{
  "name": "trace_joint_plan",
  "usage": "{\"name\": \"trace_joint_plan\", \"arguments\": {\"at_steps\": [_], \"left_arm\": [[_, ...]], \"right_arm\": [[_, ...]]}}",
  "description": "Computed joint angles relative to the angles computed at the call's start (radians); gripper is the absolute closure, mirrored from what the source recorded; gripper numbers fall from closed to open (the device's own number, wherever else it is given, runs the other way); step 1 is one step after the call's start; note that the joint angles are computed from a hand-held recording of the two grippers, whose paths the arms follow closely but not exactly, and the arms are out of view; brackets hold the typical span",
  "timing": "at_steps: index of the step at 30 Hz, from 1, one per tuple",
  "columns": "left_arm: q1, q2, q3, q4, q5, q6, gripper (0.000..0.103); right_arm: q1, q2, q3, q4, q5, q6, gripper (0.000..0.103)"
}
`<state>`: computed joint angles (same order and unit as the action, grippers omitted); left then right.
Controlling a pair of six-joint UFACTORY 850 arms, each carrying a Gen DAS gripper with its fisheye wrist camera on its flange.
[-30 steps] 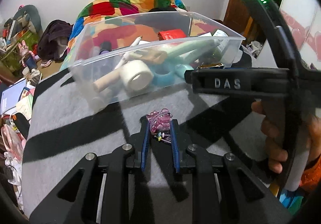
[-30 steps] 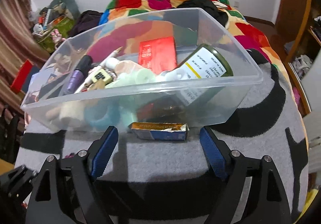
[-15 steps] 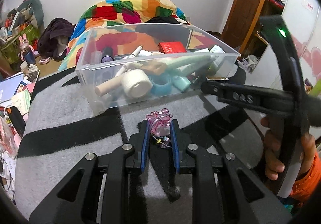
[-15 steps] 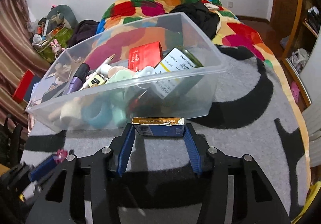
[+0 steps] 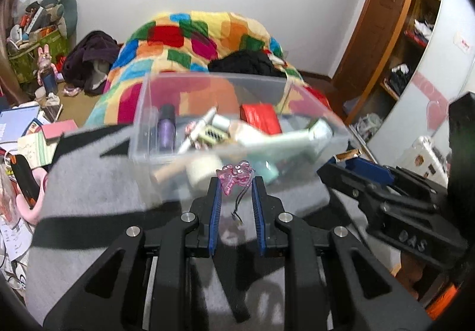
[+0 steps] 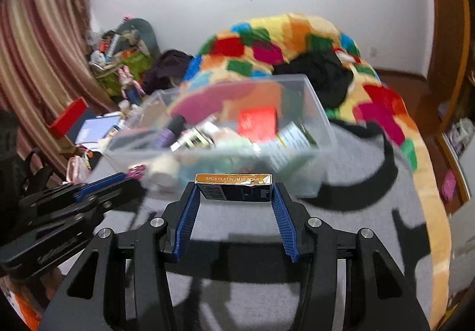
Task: Organize objects
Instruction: 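Carry the keychain over the bin with the left tool while the right carries the blue box, then release the keychain into the bin with the left tool while the right releases the box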
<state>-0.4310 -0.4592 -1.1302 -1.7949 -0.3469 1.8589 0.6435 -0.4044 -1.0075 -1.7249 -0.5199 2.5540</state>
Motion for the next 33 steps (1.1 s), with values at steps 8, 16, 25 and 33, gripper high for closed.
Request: {"name": "trace_joint_plan", "arguments": {"at_steps": [8,16,25,33], "left_arm": [[-0.004,-0.008,-0.056,-0.08,0.023,0.052,0.083],[-0.001,-0.085,-0.176,0.114,0.045,-0.184,0.083],[-0.005,-0.106,-0.182,0.239,0.041,-0.302,0.083],[-0.01,-0.015,-0.067,-0.038,0.041,0.001,0.074]], "right_arm": [[-0.042,-0.021,-0.068,-0.093,0.045,0.004,0.057],[-0.11,-0.085,-0.153,-0.031,0.172,-0.104,0.056],[-0.094,-0.083,-0.148,0.016,0.17,-0.228,0.05],[-0.066,-0.015,-0.071,-0.087,0.122,-0.161,0.049]]}}
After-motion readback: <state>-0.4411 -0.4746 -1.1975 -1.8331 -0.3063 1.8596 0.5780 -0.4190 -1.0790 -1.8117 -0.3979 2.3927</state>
